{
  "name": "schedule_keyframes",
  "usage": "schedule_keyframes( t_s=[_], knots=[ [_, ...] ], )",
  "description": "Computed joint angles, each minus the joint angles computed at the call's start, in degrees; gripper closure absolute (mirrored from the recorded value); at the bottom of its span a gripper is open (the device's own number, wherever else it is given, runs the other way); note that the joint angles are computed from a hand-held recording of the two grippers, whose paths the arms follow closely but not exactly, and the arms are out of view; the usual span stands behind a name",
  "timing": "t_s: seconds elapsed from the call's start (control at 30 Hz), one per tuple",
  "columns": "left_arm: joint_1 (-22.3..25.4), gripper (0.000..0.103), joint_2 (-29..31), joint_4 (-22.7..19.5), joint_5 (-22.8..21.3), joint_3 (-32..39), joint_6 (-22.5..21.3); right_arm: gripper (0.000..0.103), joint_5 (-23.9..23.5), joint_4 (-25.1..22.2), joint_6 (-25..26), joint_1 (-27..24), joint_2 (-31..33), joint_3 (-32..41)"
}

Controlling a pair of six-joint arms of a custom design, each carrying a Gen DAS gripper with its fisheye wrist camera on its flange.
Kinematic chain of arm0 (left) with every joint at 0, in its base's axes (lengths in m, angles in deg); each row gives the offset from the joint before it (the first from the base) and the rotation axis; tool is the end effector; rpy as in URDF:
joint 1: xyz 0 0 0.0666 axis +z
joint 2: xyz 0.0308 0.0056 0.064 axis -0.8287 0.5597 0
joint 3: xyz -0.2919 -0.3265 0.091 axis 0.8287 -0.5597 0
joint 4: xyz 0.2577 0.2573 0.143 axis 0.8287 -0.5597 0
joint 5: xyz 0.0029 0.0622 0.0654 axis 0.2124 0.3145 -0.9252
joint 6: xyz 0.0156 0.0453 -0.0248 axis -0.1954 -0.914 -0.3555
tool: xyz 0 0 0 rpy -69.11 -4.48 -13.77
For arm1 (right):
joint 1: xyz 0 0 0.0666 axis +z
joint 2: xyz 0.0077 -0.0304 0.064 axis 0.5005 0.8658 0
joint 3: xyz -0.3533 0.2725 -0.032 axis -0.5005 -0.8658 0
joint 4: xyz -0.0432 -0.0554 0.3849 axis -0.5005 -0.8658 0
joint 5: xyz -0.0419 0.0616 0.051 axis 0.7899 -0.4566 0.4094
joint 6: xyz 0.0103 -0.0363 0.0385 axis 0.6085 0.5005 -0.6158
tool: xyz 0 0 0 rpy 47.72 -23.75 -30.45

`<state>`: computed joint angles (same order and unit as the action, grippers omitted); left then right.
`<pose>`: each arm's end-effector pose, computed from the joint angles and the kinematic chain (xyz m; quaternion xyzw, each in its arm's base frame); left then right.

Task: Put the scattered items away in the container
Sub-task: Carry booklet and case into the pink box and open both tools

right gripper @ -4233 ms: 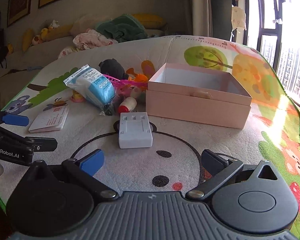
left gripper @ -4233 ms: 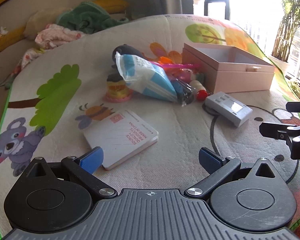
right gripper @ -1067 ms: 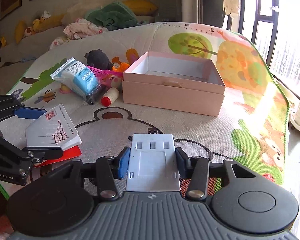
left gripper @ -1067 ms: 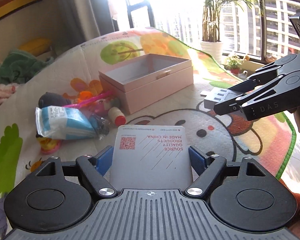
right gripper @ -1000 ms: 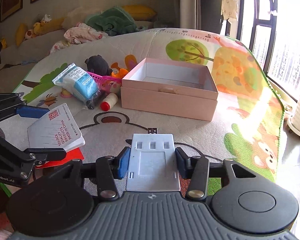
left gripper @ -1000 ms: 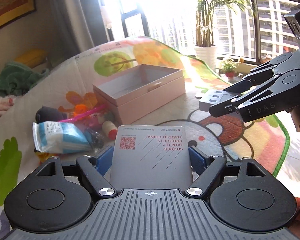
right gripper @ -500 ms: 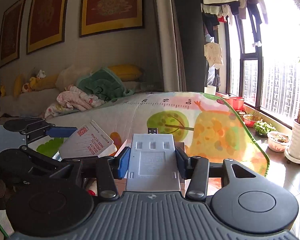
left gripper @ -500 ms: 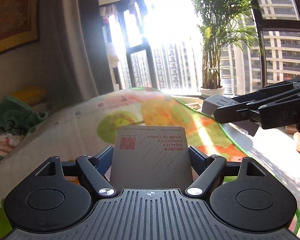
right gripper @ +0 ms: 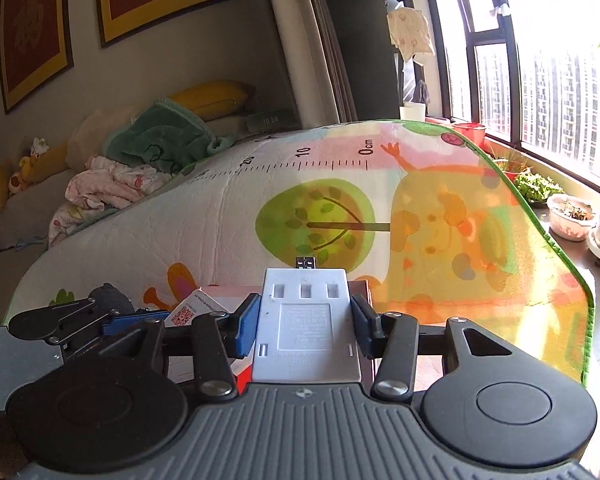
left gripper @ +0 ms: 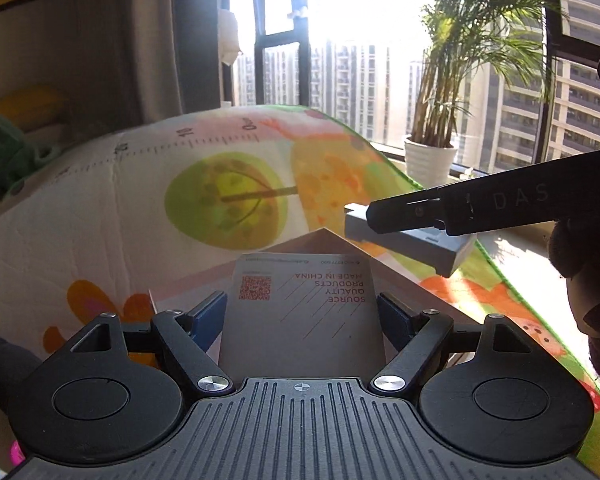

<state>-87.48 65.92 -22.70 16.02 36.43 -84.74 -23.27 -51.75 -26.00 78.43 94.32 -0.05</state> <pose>0.3459 -0.2093 0.4577 0.2023 0.8411 -0.1117 0.4890 0.3421 0.3623 0.4979 -0.0702 0.8581 0.1379 0.4897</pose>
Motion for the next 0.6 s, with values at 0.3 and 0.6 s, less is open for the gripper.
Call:
schedule_keyframes(
  t_s=[0.3,0.6],
  knots=[
    [-0.3,0.005,-7.5,-0.6,-0.5,-6.9,-2.0,0.035,3.5,1.0,-1.0,0.1,1.0,-1.1],
    [-1.8,0.000,-23.1,-13.3,-12.1,-17.2,4.0,0.031,12.3,-0.2,5.0,9.0,1.0,-2.6]
  ],
)
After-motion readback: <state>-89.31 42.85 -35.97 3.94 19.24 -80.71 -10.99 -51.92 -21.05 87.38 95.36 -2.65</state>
